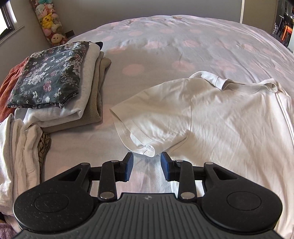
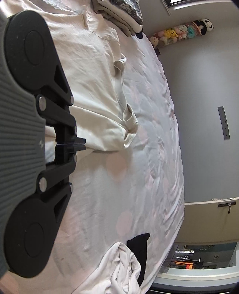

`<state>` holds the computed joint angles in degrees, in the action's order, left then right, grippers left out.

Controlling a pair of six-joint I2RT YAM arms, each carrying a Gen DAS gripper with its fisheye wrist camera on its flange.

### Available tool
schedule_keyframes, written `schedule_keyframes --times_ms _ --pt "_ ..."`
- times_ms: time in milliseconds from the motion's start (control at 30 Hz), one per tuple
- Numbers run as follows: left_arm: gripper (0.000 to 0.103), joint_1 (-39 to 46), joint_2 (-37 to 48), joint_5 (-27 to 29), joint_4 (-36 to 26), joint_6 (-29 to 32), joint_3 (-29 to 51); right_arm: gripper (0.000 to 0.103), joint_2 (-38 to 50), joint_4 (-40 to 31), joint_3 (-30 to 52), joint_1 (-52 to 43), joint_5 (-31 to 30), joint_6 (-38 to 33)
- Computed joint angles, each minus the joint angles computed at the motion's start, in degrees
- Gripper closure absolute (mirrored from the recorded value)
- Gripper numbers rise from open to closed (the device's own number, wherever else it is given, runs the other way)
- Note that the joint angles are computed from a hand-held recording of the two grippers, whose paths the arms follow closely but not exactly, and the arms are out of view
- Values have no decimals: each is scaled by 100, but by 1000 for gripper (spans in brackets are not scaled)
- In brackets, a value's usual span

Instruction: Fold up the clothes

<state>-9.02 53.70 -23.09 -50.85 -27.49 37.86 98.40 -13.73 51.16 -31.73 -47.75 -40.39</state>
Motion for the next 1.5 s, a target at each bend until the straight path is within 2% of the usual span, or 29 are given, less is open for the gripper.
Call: schedule_keyframes --times_ms 67,133,333,500,600,667,733,767,1000,1267,1433,1500 --pt "73 139 -7 172 77 56 -18 91 -61 -212 -42 -83 -2 -232" --pt "73 170 12 262 150 60 -61 75 -128 -412 -98 -167 3 -477" --pt "73 37 -137 483 258 86 -279 75 -311 -898 -447 -341 240 -1285" --pt "72 -143 -356 437 126 88 -401 75 -401 -185 -846 -25 719 -1229" --pt "68 -79 -500 508 55 75 -454 77 -399 359 -1077 179 923 -1074" --pt "65 -29 -524 515 44 97 -475 79 -534 631 -1204 200 826 -918" --pt "65 53 -464 542 89 197 -447 100 -672 804 -1245 215 734 -746" --pt "65 94 -434 555 111 246 -433 100 -716 781 -1175 208 693 -613" --pt "65 491 231 694 684 748 -243 101 113 65 704 190 736 163" --pt "65 846 1829 773 1934 1366 240 102 2214 -446 3752 471 1654 1099" --pt "65 974 2858 924 2619 1699 728 102 3771 -1298 5561 640 2196 1382" --pt "65 976 3134 1009 2772 1827 890 101 4074 -1565 5880 653 2260 1294"
